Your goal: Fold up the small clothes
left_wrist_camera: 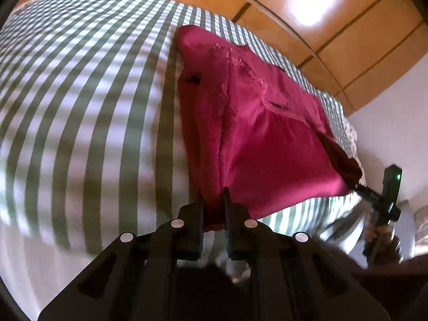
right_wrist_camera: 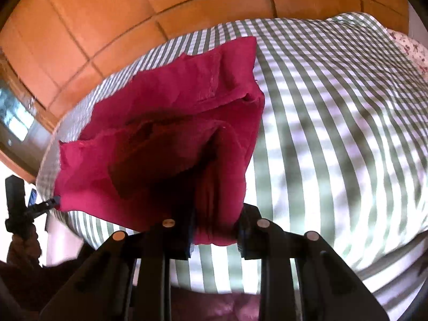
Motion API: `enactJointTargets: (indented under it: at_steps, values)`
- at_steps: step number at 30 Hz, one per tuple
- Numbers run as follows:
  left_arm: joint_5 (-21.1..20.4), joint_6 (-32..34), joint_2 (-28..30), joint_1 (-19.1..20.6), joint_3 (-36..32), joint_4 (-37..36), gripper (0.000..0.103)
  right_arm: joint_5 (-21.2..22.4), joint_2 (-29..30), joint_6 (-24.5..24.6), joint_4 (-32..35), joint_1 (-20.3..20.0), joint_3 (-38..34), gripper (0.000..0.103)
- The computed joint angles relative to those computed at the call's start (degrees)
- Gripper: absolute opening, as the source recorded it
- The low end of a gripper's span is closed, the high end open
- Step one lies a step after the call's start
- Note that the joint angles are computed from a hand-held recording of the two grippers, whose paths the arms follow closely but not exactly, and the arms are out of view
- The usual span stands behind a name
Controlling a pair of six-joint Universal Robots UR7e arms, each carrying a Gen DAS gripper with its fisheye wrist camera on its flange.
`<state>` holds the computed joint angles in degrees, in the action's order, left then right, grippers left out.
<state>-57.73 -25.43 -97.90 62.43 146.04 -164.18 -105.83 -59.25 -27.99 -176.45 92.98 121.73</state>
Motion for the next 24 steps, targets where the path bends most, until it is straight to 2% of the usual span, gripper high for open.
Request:
enactJointTargets:
  at_steps: [2, 3, 4, 5, 6, 7, 8, 10, 11, 13, 15, 17, 19, 20, 24]
  values:
    - [1.0, -0.9, -2.3, -1.6, 0.7, 3.1, 0.011, -4.7, 1.0, -4.0, -4.2, 1.9, 1.2, 0.035]
    - [2.0, -1.0, -3.0, -2.4, 0.9, 3.5, 0.012, -6.9, 2.1, -7.3, -8.1, 3.0, 1.7, 0.045]
    - [3.6, -1.4, -3.6, -3.2, 1.2, 3.5, 0.018, -7.8, 2.9, -9.5, -10.3, 3.5, 1.8, 0.058]
    - [4.7, -1.1, -3.5, -3.5, 1.0, 2.3, 0.024, -9.5, 4.5, -13.1, -14.9, 4.4, 1.9, 0.066]
    - [4.8, -0.3, -3.2, -3.4, 0.7, 1.1, 0.041, -10.5, 5.9, -16.0, -18.4, 4.9, 1.8, 0.075]
    - [5.3, 0.5, -2.3, -3.1, 0.1, -0.3, 0.052, -11.4, 7.3, -19.0, -21.0, 5.4, 1.4, 0.075]
    - [6.1, 1.3, -0.7, -2.7, -0.7, -2.4, 0.052, -12.3, 8.6, -21.4, -22.5, 5.8, 0.9, 0.075]
    - [5.0, 3.8, 1.8, -1.3, -2.4, -5.0, 0.052, -12.1, 10.5, -24.2, -25.0, 6.0, -0.6, 0.075]
    - [4.9, 5.2, 3.7, -0.4, -3.7, -6.6, 0.052, -11.5, 11.1, -24.0, -26.0, 6.0, -1.4, 0.075]
    - [5.3, 6.6, 6.5, 0.9, -5.9, -7.7, 0.052, -9.6, 11.3, -18.5, -25.0, 5.6, -3.9, 0.075]
    - [5.4, 7.0, 9.0, 2.0, -8.1, -8.1, 0.052, -8.0, 10.6, -10.2, -21.4, 4.3, -6.9, 0.075]
    - [5.4, 7.4, 10.3, 3.0, -9.5, -9.0, 0.052, -6.6, 9.8, -4.8, -17.8, 3.4, -9.0, 0.075]
    - [4.6, 7.8, 10.2, 3.3, -9.5, -10.0, 0.052, -2.1, 6.8, -0.6, -12.4, 1.5, -8.6, 0.073]
    - [4.2, 8.3, 10.1, 3.4, -9.6, -10.2, 0.052, -0.5, 5.8, -0.7, -11.4, 1.0, -8.0, 0.073]
    - [3.5, 9.4, 10.2, 3.4, -10.1, -9.2, 0.052, 0.5, 5.3, -3.0, -11.6, 0.7, -6.6, 0.072]
